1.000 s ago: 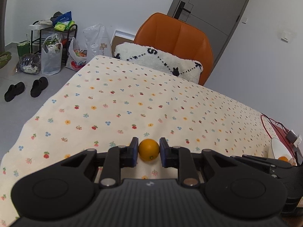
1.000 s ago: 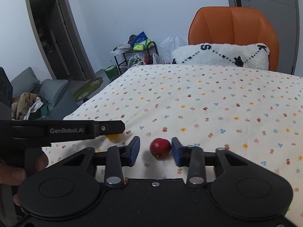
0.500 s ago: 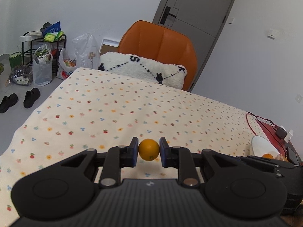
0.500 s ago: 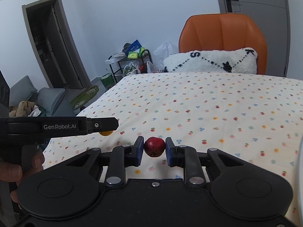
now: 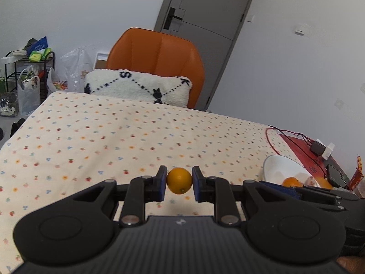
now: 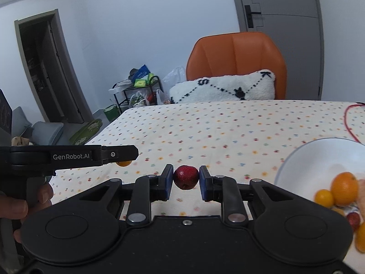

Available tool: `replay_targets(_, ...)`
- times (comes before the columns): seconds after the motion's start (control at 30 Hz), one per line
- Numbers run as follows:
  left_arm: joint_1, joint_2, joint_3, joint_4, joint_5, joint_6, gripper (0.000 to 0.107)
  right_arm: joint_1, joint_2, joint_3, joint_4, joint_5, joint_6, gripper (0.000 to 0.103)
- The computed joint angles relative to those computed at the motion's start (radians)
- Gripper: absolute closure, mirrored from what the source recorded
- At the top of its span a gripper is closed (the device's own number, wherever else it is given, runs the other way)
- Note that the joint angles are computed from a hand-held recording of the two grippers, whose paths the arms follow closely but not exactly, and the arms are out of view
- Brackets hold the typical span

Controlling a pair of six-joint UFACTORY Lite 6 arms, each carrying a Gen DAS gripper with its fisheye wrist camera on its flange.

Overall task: Organize fruits
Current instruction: 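Carry the tangerine with the left gripper while the right carries the plum to the plate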

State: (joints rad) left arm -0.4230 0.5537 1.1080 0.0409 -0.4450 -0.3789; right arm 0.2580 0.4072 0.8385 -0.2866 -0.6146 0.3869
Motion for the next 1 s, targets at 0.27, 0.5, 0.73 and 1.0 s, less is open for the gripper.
replay_targets(0.27, -0.071, 0.008, 0.043, -0.089, 0.028, 0.078, 0.085, -0.089, -0.082, -0.108, -0.039, -0.046, 0.009, 0.080)
replay_targets(0.5, -0.120, 0.018, 0.073, -0.153, 0.042, 0.131, 0.085, -0.157, -0.133, -0.178, -0.075, -0.075, 0.020, 0.080)
replay_targets(0.73, -0.176, 0.047, 0.122, -0.210, 0.058, 0.178, 0.085, -0.241, -0.177, -0.244, -0.121, -0.104, 0.038, 0.080)
replay_targets(1.0, -0.241, 0.074, 0.174, -0.304, 0.079, 0.264, 0.085, -0.338, -0.209, -0.313, -0.192, -0.148, 0.075, 0.080)
